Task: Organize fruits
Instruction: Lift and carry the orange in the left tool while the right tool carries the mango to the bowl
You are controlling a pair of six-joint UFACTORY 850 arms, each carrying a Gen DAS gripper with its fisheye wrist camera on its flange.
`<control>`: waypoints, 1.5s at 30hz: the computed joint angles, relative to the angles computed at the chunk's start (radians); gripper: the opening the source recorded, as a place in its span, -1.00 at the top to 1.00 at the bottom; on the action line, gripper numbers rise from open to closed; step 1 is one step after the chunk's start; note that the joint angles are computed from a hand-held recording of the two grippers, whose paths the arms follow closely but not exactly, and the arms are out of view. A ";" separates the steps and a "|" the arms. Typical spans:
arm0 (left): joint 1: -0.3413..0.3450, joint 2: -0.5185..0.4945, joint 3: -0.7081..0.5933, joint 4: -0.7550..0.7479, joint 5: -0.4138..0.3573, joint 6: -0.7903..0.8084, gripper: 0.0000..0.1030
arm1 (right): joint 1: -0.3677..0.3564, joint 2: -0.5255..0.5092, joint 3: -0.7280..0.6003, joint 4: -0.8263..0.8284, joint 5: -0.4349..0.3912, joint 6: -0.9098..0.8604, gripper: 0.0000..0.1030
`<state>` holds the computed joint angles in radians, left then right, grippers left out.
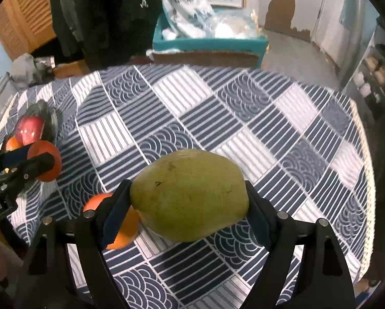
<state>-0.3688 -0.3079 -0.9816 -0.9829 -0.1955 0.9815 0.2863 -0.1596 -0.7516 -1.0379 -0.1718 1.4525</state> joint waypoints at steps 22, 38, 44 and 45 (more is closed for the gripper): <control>0.041 0.172 0.082 -0.427 0.021 0.437 0.16 | 0.086 0.183 0.016 -0.322 -0.094 0.303 -0.61; 0.093 0.237 0.106 -0.521 -0.016 0.528 0.16 | 0.144 0.212 -0.024 -0.366 -0.113 0.328 -0.61; 0.121 0.246 0.115 -0.526 -0.025 0.530 0.16 | 0.156 0.183 -0.060 -0.345 -0.096 0.302 -0.61; 0.126 0.245 0.115 -0.523 -0.026 0.528 0.16 | 0.159 0.179 -0.065 -0.342 -0.094 0.300 -0.61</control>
